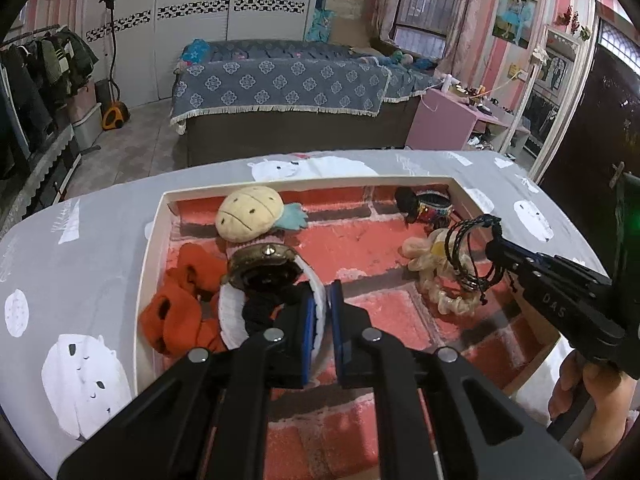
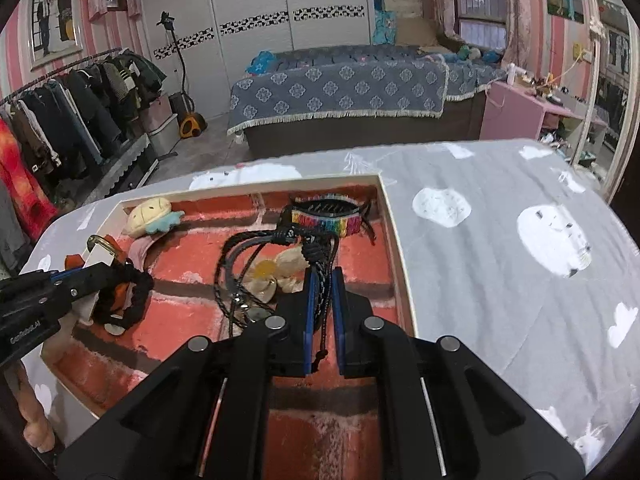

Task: Organize jewelry
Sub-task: 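Carry the watch and braided bracelet into the tray, then open both tools to release watch and bracelet in the tray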

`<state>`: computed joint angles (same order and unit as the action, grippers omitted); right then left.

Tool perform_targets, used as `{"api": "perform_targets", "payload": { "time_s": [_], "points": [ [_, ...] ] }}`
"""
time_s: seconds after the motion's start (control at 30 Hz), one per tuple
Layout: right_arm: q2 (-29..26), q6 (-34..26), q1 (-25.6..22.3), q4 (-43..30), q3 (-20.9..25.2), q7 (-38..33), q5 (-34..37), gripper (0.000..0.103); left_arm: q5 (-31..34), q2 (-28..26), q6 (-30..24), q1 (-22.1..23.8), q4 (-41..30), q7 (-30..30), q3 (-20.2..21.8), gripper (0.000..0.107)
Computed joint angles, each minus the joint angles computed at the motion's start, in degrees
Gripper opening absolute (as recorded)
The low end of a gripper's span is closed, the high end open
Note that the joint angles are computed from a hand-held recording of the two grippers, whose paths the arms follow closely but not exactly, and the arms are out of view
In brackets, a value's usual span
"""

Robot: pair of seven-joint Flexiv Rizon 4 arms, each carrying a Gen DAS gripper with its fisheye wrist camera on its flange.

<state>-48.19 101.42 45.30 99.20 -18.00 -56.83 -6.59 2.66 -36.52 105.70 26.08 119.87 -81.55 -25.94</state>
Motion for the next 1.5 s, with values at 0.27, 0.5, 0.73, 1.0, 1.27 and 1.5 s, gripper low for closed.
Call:
{"api": "perform_targets", "payload": {
  "time_s": [0.27,0.5,0.73,1.0,1.27,1.5],
  "points": [
    [-1.23,-1.17,0.81,-1.39,-0.96,0.21,-0.69,0.009,-1.12,-0.75,-0.09,-3.0,-0.89,0.52,2.11,0.008],
    [-1.75,-2.07,-1.32,-2.3,1.5,0.65,-2.17,0.009,-0.57,-1.35,-0.39,-0.44,-0.58,-0.03,-0.17,0.009],
    [-2.2,-2.62,-2.3,-3.07,2.52,1.17,-3.55,0.01,-0.96,-1.37,-0.5,-2.27,-1.05,-0.06,1.5,0.009],
    [-2.23,-2.72,-2.2,-3.06,2.38,1.4,-4.24,0.012,-2.87,-1.81,-3.0,-2.69,-1.82,1.49,1.48,0.012],
    [-2.3,-2.85,-2.39,-3.31,2.55,1.62,-4.57,0.013,-3.94,-2.19,-3.58,-2.19,-1.76,2.81,0.75,0.013],
    [-2.11,-4.02,-5.17,-4.07,5.91,1.12,-5.81,0.02,-4.24,-2.92,-3.86,-0.54,-1.72,3.45,-1.21,0.016]
  ]
}}
